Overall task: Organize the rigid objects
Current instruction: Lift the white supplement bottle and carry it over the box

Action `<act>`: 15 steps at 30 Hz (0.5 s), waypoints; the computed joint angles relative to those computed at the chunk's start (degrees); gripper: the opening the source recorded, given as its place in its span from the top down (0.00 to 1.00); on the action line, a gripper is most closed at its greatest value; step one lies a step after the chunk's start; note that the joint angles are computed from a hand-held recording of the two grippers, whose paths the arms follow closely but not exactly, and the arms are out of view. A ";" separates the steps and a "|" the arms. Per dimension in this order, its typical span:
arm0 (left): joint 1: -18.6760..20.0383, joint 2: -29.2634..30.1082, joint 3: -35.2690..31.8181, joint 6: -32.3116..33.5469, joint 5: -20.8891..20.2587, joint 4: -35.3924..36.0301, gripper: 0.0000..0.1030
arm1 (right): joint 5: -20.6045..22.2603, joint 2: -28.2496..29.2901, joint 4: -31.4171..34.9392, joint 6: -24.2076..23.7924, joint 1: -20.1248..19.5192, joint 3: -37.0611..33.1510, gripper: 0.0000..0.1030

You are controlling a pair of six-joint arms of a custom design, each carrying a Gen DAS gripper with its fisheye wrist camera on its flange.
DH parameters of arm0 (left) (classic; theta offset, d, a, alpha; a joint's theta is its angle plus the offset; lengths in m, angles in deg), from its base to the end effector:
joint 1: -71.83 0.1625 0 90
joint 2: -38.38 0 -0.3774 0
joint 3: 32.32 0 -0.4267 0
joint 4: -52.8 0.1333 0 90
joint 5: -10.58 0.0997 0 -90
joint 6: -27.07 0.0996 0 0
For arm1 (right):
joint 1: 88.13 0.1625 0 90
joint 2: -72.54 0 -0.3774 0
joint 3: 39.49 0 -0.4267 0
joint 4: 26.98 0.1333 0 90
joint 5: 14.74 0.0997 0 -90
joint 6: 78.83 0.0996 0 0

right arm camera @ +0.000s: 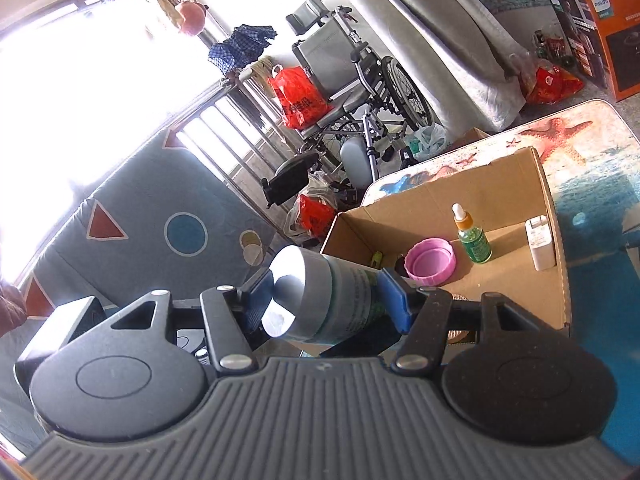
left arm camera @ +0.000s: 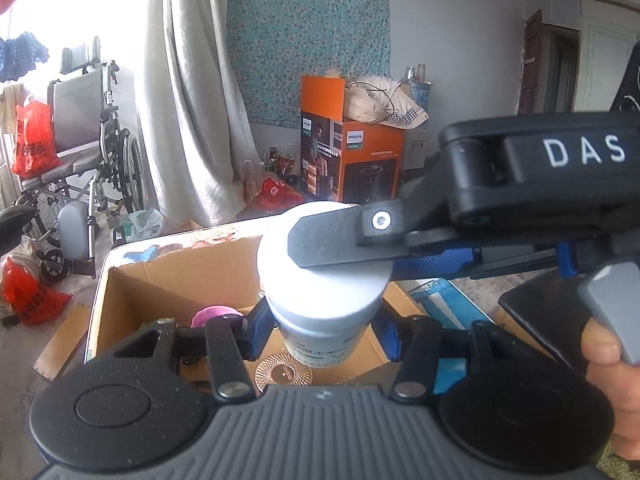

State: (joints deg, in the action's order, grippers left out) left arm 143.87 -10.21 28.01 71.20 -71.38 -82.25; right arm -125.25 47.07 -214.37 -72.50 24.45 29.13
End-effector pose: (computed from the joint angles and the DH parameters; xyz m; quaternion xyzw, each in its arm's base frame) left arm -0.1081 -0.8111 0.3311 0.4756 0.8292 -0.2633 0.1301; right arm 0.3927 -0.6880 0.0594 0.0434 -0.8785 0.4739 0.0415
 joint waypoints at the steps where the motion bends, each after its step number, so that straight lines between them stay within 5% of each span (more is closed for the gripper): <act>1: -0.03 1.53 -2.17 -0.58 -0.05 1.53 0.47 | -0.17 0.06 0.81 -0.07 -0.26 -0.88 0.43; 15: 0.29 19.15 -23.38 -4.32 6.90 16.73 0.47 | 0.15 2.00 10.38 0.86 -7.77 -6.89 0.43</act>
State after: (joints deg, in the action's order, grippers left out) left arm 144.15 8.93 4.63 66.88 -64.49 -65.52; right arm -125.10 49.06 -203.99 -71.64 16.69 22.24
